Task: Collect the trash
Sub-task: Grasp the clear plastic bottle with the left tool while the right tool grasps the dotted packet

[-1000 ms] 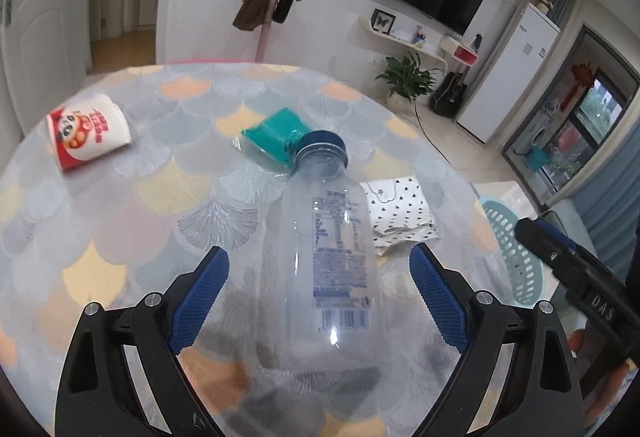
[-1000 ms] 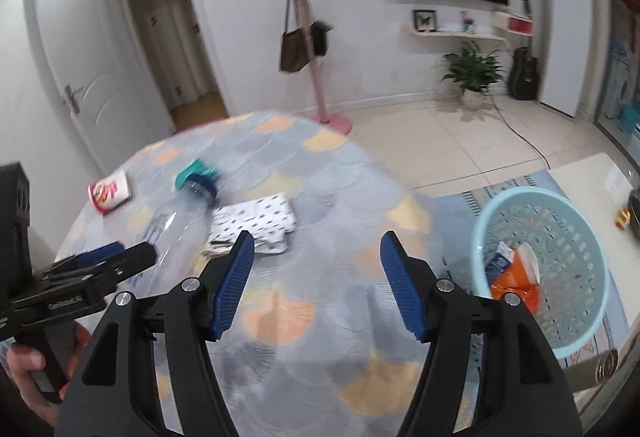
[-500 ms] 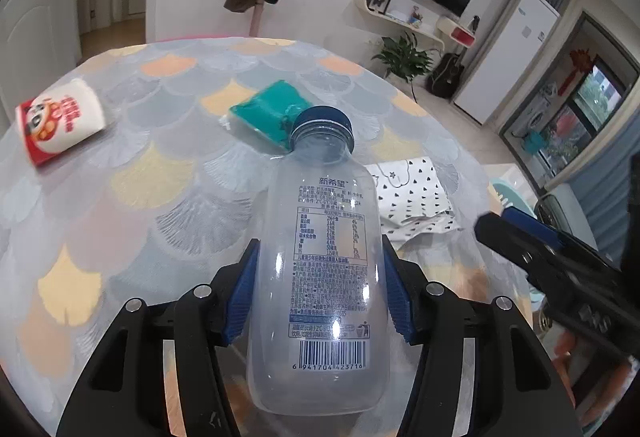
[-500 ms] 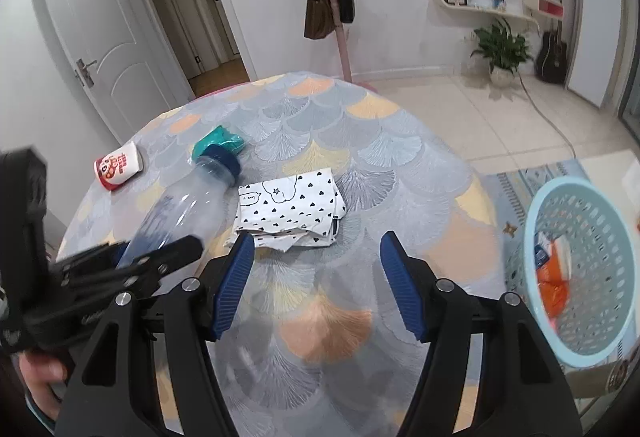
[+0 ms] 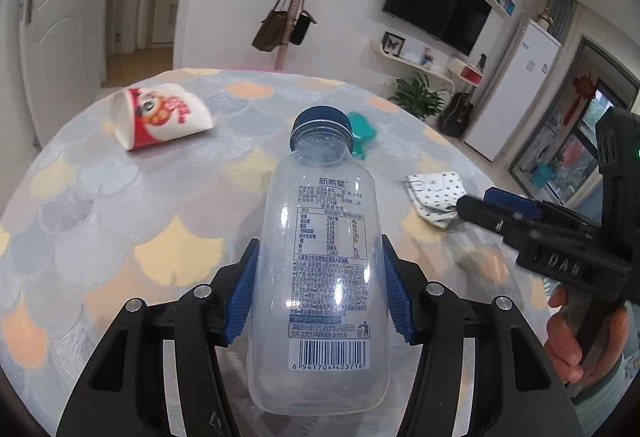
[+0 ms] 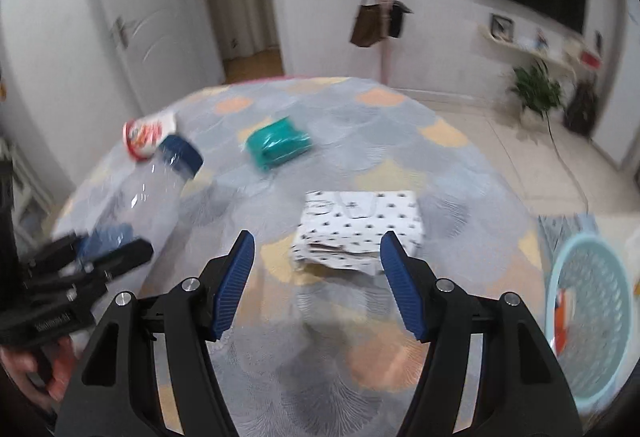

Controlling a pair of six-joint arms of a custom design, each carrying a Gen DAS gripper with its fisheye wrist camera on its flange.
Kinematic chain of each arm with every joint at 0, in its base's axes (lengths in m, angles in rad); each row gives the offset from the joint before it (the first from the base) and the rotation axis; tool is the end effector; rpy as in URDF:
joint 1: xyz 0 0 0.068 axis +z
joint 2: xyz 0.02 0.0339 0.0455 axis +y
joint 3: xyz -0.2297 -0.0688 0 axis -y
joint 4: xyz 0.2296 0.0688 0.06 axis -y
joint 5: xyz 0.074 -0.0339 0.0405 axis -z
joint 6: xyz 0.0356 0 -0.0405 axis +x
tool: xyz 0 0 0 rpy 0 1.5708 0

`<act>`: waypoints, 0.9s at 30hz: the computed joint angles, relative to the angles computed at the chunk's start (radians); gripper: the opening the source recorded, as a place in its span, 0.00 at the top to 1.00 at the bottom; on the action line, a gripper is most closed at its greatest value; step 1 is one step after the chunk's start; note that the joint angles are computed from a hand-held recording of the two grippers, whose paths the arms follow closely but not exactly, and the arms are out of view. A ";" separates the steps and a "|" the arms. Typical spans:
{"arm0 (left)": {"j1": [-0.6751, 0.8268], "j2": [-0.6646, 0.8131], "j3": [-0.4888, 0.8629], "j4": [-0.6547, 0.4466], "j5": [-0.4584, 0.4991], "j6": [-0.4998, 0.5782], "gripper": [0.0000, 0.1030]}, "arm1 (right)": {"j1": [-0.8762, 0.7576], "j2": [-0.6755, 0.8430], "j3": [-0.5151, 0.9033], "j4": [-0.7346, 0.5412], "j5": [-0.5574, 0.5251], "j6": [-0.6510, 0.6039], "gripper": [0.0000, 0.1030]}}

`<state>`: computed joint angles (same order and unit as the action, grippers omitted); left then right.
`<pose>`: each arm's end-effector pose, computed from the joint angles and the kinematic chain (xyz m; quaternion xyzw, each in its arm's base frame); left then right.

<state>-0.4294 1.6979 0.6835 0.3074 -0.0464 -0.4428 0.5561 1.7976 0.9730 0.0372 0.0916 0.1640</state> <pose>0.2777 -0.1253 0.1069 -0.0158 0.9078 -0.1577 0.3882 0.2980 0.1814 0.1319 -0.1627 0.9090 0.0948 0.3718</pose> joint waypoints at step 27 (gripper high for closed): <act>-0.029 0.015 0.007 -0.007 -0.018 0.027 0.47 | -0.061 0.102 0.096 -0.039 -0.089 -0.039 0.92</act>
<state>-0.4588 1.7127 0.6905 0.3005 -0.0642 -0.4156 0.4950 1.8996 1.0687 -0.0014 0.0028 0.1247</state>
